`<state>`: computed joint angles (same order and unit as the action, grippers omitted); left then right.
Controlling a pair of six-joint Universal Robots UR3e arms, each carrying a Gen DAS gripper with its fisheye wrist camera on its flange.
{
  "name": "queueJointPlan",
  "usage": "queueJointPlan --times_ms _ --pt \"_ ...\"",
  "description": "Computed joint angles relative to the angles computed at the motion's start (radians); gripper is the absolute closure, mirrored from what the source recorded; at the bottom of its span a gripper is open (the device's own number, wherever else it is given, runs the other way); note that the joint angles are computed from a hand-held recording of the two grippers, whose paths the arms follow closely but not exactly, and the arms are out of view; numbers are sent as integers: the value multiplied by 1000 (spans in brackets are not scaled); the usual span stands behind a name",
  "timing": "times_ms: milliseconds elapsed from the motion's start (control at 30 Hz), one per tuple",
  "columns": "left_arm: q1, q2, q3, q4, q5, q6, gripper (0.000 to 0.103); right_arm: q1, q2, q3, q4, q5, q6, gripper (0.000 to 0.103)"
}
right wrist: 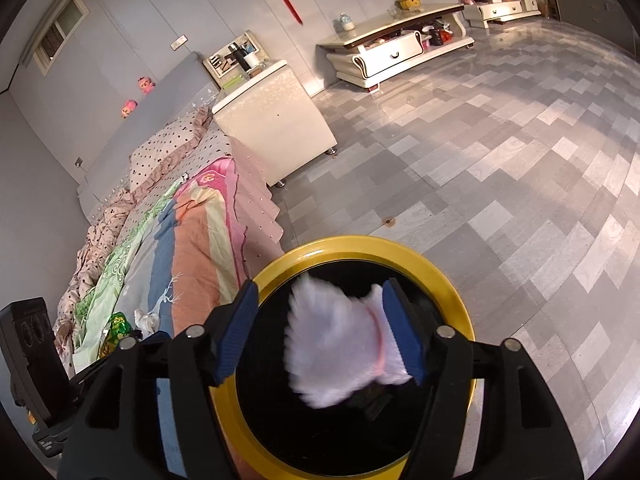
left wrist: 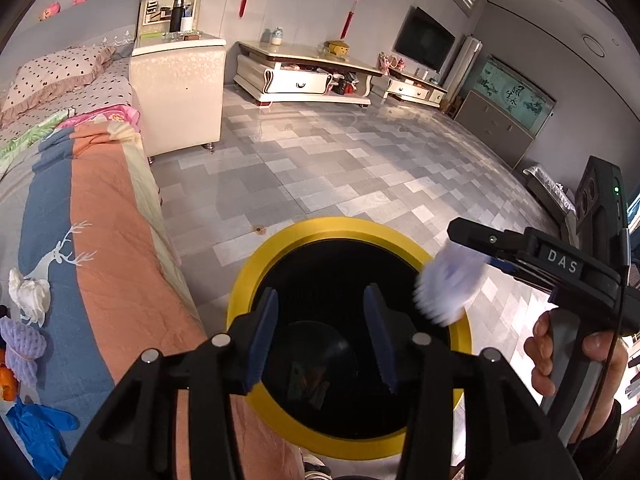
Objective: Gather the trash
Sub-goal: 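Open both tools to drop the wrapper and foam net into the bin, then grasp the white-orange wrapper with the left tool while the right tool grasps the blue glove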
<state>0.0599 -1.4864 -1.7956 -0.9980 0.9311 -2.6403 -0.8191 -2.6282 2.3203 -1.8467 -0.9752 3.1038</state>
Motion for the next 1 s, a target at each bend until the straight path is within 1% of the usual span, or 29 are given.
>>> queueJointPlan --times_ms 33,67,133,167,233,267,333,467,633,767,833,933,1000 --pt "9 4 -1 -8 -1 7 54 6 1 0 -4 -9 9 37" --pt "18 13 -8 -8 0 10 47 7 -9 -5 13 -13 11 33" --pt "43 40 -25 -8 1 24 41 32 -5 4 -9 -35 35 29" --pt "60 58 -39 -9 0 38 35 59 7 6 -36 -58 57 27" --pt "102 103 -78 4 -4 64 26 125 34 16 -98 -114 105 23" --pt "126 120 -91 5 -6 79 23 170 55 21 -139 -150 136 21" --pt "187 164 -108 -27 -15 113 17 264 99 26 -217 -220 199 20" --pt "316 228 -112 -129 -41 201 13 468 203 11 -372 -360 329 18" --pt "515 308 -88 -307 -93 366 11 714 363 -69 -496 -497 461 18" --pt "684 316 -34 -433 -128 483 11 938 540 -197 -568 -620 553 18" --pt "767 308 -6 -490 -145 547 11 1023 619 -266 -584 -655 585 18" --pt "870 281 36 -521 -153 601 10 1156 754 -396 -600 -722 622 18" --pt "921 247 70 -523 -148 613 10 1226 848 -493 -602 -748 632 18"
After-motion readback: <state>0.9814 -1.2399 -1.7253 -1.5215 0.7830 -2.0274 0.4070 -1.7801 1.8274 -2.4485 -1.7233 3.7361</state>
